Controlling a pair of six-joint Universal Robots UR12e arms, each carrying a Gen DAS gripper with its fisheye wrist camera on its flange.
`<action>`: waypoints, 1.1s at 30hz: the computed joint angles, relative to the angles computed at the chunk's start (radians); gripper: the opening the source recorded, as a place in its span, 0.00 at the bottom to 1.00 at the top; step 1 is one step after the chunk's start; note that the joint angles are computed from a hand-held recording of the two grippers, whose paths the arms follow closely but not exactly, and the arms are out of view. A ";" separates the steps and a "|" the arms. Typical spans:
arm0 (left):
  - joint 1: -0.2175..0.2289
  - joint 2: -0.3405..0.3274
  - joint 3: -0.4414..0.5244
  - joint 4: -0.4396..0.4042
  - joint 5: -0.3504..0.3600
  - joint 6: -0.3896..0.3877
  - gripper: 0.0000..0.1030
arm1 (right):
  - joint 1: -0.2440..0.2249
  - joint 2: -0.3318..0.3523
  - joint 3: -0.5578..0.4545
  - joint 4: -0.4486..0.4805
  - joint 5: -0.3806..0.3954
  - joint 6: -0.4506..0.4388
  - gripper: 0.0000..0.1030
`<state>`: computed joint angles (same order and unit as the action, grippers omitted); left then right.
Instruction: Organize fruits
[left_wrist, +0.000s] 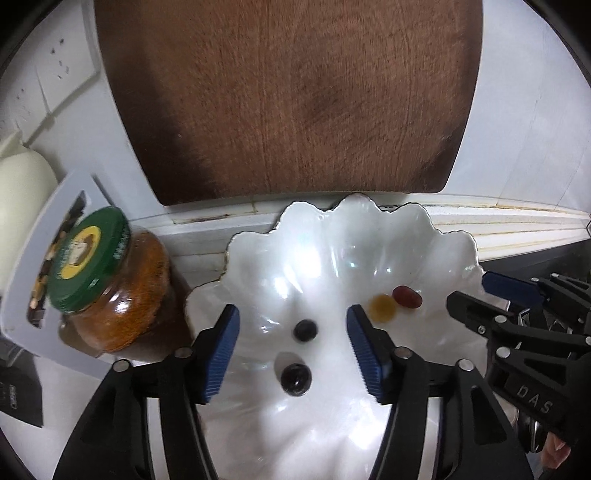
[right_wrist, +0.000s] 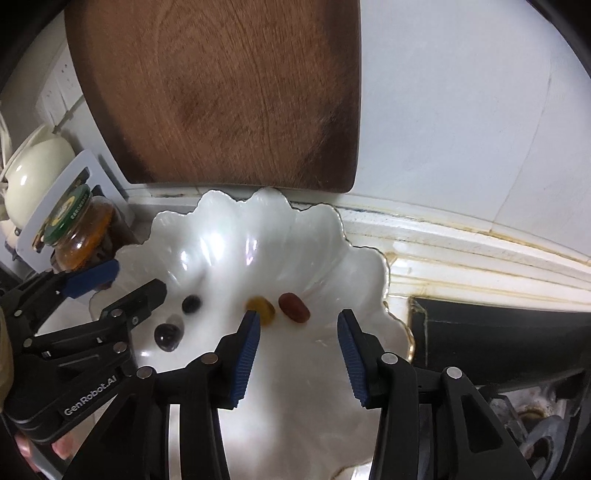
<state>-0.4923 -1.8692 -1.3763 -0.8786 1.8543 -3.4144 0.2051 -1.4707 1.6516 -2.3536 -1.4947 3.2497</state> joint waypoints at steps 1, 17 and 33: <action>-0.001 0.003 -0.004 0.004 0.006 0.001 0.63 | 0.001 -0.005 0.004 -0.004 -0.004 -0.001 0.44; -0.057 0.101 -0.092 0.104 0.151 -0.006 0.80 | 0.014 -0.113 0.087 -0.105 -0.047 -0.028 0.44; -0.107 0.212 -0.198 0.201 0.185 -0.054 0.84 | 0.039 -0.239 0.190 -0.257 -0.084 -0.020 0.53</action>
